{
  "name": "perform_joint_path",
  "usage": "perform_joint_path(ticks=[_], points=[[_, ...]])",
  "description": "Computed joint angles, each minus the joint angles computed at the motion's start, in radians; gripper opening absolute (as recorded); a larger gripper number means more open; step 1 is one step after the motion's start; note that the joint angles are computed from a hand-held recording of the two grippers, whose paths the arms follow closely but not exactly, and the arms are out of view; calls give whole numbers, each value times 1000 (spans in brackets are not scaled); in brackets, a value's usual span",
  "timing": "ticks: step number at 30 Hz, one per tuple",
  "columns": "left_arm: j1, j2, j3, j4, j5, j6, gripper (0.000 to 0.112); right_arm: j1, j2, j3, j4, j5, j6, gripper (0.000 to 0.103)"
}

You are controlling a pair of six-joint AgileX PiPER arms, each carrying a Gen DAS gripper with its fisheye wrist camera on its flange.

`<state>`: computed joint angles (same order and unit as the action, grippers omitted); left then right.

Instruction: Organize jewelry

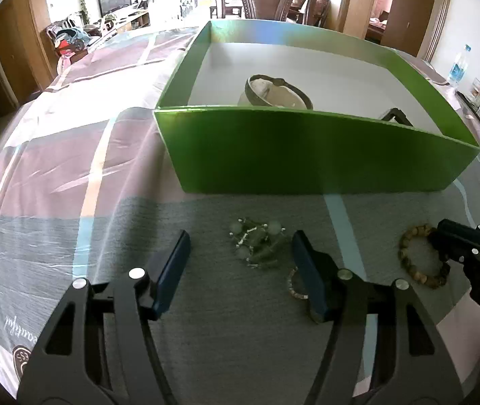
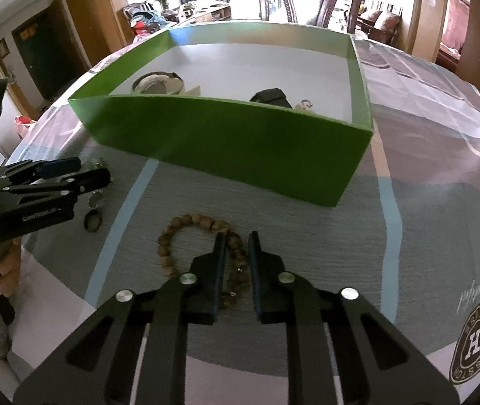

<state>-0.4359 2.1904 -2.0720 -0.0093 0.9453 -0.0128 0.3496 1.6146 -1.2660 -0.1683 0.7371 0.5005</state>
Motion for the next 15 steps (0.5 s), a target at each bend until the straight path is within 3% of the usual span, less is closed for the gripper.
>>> perform_joint_path(ticks=[2,15], points=[[-3,-2,7,17,-8,-10,57,1,-4,4,-12,-1,12,33],[-12,-26,60,53,-63,-32,38,46,8,8,-119,13,80,35]])
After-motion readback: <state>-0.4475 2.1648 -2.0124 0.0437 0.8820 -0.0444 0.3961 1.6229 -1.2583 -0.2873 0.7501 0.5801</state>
